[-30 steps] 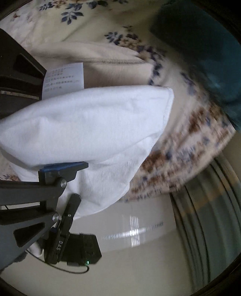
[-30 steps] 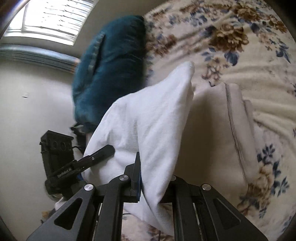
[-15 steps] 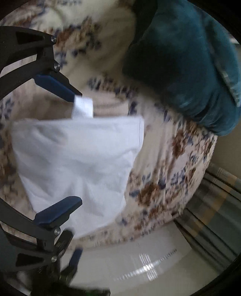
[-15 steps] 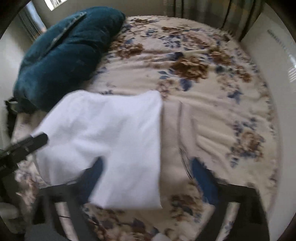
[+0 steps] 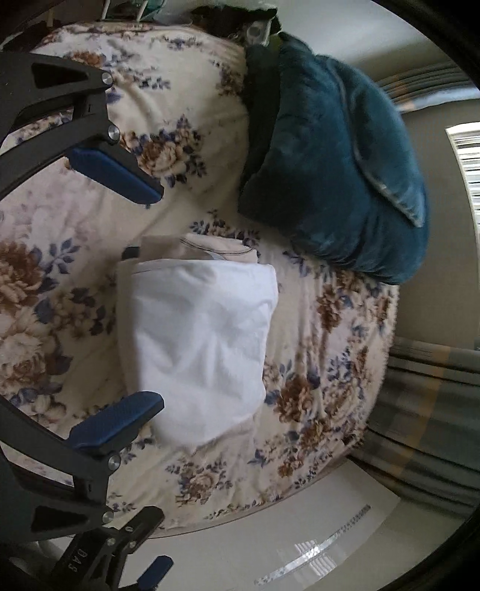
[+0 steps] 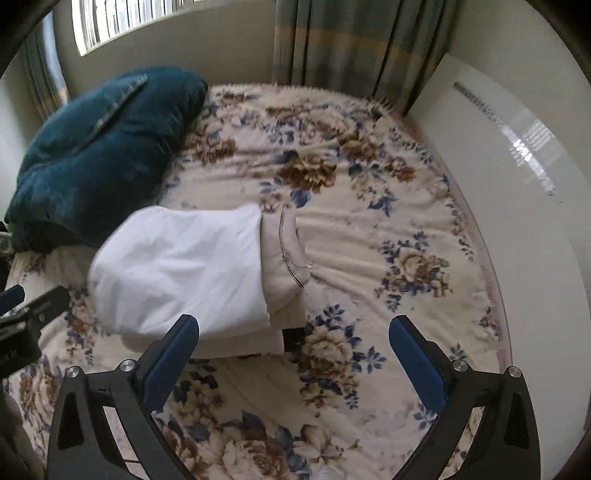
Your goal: Fold small clothes
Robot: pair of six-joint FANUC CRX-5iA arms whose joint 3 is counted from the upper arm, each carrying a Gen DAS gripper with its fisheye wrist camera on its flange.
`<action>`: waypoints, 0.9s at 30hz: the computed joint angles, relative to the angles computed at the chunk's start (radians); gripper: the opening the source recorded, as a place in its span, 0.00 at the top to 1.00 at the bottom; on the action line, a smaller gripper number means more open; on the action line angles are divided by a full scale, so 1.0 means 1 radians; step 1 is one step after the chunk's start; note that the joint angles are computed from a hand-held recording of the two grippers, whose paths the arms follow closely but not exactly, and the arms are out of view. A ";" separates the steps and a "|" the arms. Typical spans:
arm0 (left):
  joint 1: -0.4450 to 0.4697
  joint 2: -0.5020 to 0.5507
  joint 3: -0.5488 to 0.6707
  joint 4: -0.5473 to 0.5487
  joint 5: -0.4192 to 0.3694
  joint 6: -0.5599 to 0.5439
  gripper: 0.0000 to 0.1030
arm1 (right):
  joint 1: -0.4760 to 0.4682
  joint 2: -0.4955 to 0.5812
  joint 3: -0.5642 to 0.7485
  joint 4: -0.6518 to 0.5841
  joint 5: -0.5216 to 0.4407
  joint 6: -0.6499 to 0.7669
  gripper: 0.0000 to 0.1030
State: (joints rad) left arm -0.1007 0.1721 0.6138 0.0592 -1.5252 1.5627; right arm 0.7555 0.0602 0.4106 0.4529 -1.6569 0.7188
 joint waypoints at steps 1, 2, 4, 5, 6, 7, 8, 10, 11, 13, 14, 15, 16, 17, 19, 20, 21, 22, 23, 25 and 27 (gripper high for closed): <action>-0.014 -0.026 0.005 -0.016 -0.010 0.006 0.00 | 0.018 -0.011 0.007 0.021 -0.015 -0.004 0.00; -0.022 -0.039 0.012 -0.022 -0.020 0.009 0.00 | 0.042 -0.023 0.014 0.045 -0.033 -0.007 0.00; -0.041 -0.076 0.028 -0.032 -0.047 0.016 0.00 | 0.097 -0.052 0.027 0.103 -0.073 -0.020 0.00; -0.052 -0.092 0.040 -0.042 -0.061 0.022 0.00 | 0.120 -0.066 0.032 0.126 -0.092 -0.028 0.00; -0.059 -0.102 0.051 -0.050 -0.072 0.028 0.00 | 0.146 -0.077 0.044 0.146 -0.113 -0.034 0.00; -0.067 -0.120 0.067 -0.057 -0.087 0.033 0.00 | 0.175 -0.090 0.059 0.167 -0.140 -0.041 0.00; -0.075 -0.135 0.079 -0.067 -0.097 0.039 0.00 | 0.201 -0.099 0.073 0.187 -0.163 -0.048 0.00; -0.096 -0.156 0.114 -0.092 -0.121 0.054 0.00 | 0.264 -0.119 0.097 0.242 -0.212 -0.060 0.00; -0.104 -0.165 0.128 -0.102 -0.130 0.059 0.00 | 0.299 -0.126 0.114 0.268 -0.238 -0.067 0.00; -0.133 -0.180 0.172 -0.136 -0.153 0.073 0.00 | 0.370 -0.139 0.147 0.320 -0.288 -0.077 0.00; -0.144 -0.186 0.185 -0.144 -0.158 0.076 0.00 | 0.405 -0.142 0.164 0.350 -0.314 -0.078 0.00; -0.159 -0.188 0.208 -0.159 -0.170 0.082 0.00 | 0.443 -0.142 0.187 0.379 -0.341 -0.079 0.00; -0.177 -0.190 0.234 -0.177 -0.185 0.090 0.00 | 0.487 -0.141 0.212 0.416 -0.369 -0.080 0.00; -0.194 -0.198 0.255 -0.191 -0.191 0.097 0.00 | 0.523 -0.138 0.230 0.452 -0.389 -0.078 0.00; -0.229 -0.201 0.302 -0.230 -0.216 0.107 0.00 | 0.603 -0.129 0.274 0.538 -0.434 -0.072 0.00; -0.237 -0.200 0.320 -0.234 -0.225 0.110 0.00 | 0.632 -0.123 0.296 0.568 -0.450 -0.070 0.00; -0.249 -0.200 0.341 -0.243 -0.239 0.115 0.00 | 0.667 -0.113 0.323 0.607 -0.470 -0.067 0.00; -0.263 -0.197 0.363 -0.255 -0.251 0.118 0.00 | 0.697 -0.102 0.351 0.646 -0.485 -0.058 0.00; -0.280 -0.198 0.384 -0.269 -0.261 0.118 0.00 | 0.723 -0.087 0.382 0.682 -0.498 -0.045 0.00; -0.308 -0.202 0.409 -0.296 -0.276 0.122 0.00 | 0.771 -0.056 0.448 0.758 -0.521 -0.013 0.00; -0.329 -0.203 0.439 -0.310 -0.295 0.128 0.00 | 0.815 -0.015 0.531 0.831 -0.540 0.027 0.00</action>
